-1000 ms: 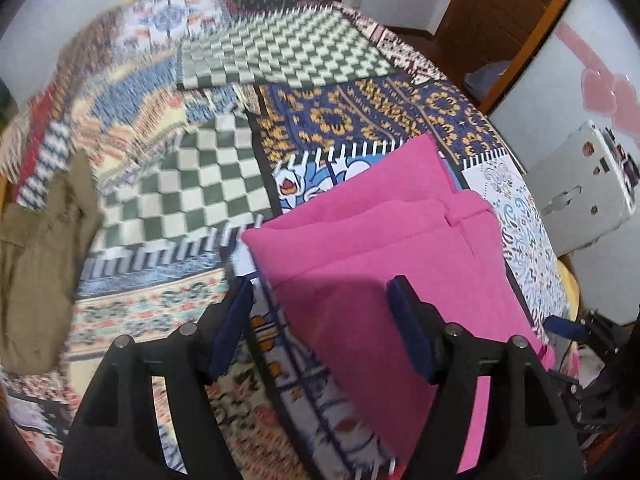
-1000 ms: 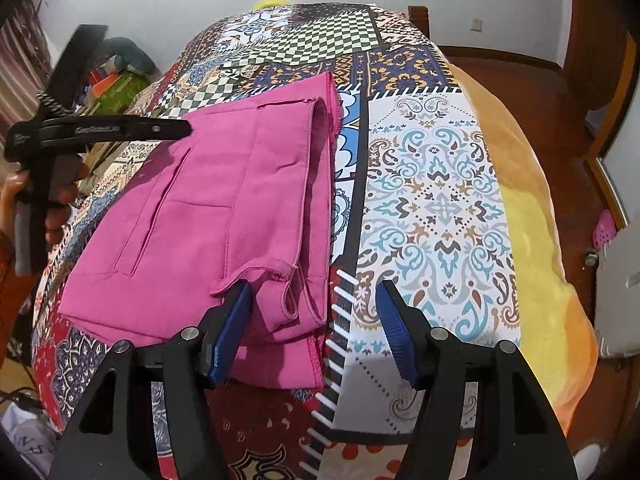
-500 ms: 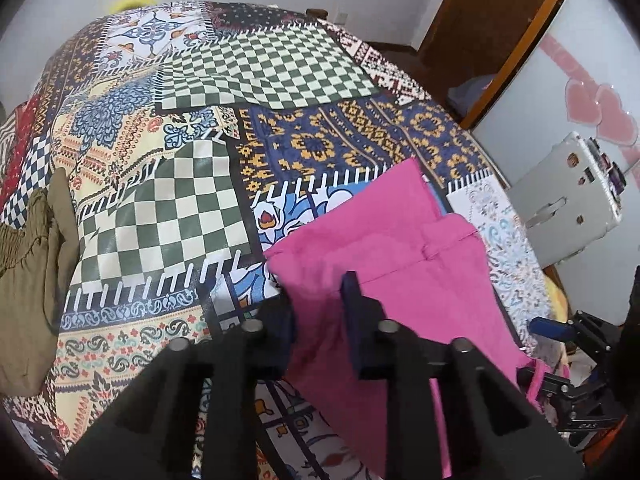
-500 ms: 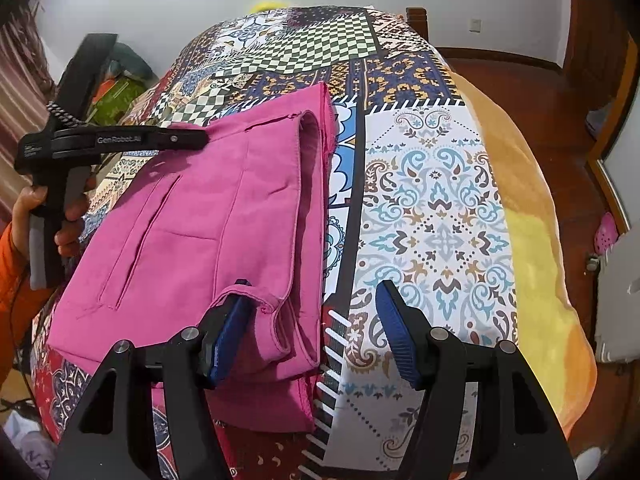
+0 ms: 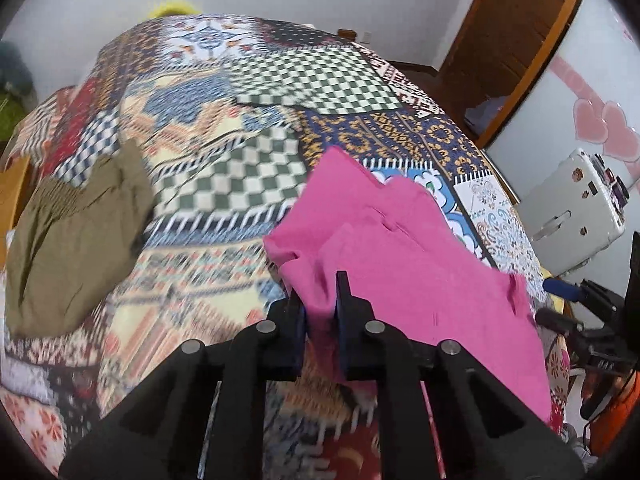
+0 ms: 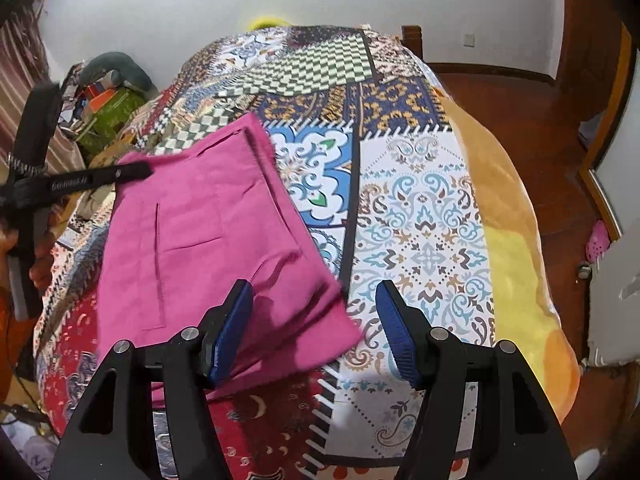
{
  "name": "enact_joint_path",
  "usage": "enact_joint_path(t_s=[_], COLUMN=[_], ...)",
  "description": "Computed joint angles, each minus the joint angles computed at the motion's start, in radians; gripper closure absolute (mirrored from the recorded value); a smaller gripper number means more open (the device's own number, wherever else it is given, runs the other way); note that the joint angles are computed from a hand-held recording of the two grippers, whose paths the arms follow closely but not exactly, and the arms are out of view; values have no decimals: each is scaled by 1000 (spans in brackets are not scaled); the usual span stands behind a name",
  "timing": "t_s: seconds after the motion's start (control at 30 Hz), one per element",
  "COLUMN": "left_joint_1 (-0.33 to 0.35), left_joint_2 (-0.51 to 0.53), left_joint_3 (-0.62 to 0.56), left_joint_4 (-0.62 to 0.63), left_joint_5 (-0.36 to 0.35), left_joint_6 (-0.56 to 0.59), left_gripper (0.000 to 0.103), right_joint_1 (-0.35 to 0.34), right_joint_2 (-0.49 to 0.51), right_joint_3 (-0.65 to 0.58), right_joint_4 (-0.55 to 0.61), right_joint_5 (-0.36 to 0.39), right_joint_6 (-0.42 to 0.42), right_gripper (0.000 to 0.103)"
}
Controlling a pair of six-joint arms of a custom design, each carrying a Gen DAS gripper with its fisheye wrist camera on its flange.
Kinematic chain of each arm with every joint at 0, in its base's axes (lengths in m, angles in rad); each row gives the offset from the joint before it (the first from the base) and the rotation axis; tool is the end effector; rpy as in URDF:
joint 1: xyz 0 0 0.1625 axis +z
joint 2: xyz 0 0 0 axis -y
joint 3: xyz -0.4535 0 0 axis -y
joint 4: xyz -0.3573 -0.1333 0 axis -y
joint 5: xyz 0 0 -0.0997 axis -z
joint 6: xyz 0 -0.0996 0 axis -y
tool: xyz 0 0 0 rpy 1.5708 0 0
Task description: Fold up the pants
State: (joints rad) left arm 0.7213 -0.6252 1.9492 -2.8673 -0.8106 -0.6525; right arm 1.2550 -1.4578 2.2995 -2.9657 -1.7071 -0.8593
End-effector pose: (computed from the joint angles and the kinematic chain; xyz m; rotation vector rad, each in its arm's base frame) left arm -0.2817 -0.5166 0.0065 0.2585 2.4764 -0.6538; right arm -0.0184 -0.4420 0.3151 0.6681 -2.5906 0.5308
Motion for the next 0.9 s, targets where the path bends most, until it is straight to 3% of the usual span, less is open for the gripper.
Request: enact_joint_path(t_s=[0.63,0.77,0.9], left_joint_1=[-146,-184,-221], left_joint_2=[-150,-180,-201], left_joint_3=[319,323,277], left_joint_4=[-26,72,259], left_joint_5=[18,57,126], left_joint_6=[-397,-446,-471], left_gripper=[89,83,83], right_joint_1=[86,100,117], right_joint_2=[19,26,35], right_joint_3=[38,48,47], right_joint_4=[-25,-34,-31], right_joint_5=[13,12,35], right_joint_6=[-41,-50,-52], right_gripper=[43,43,43])
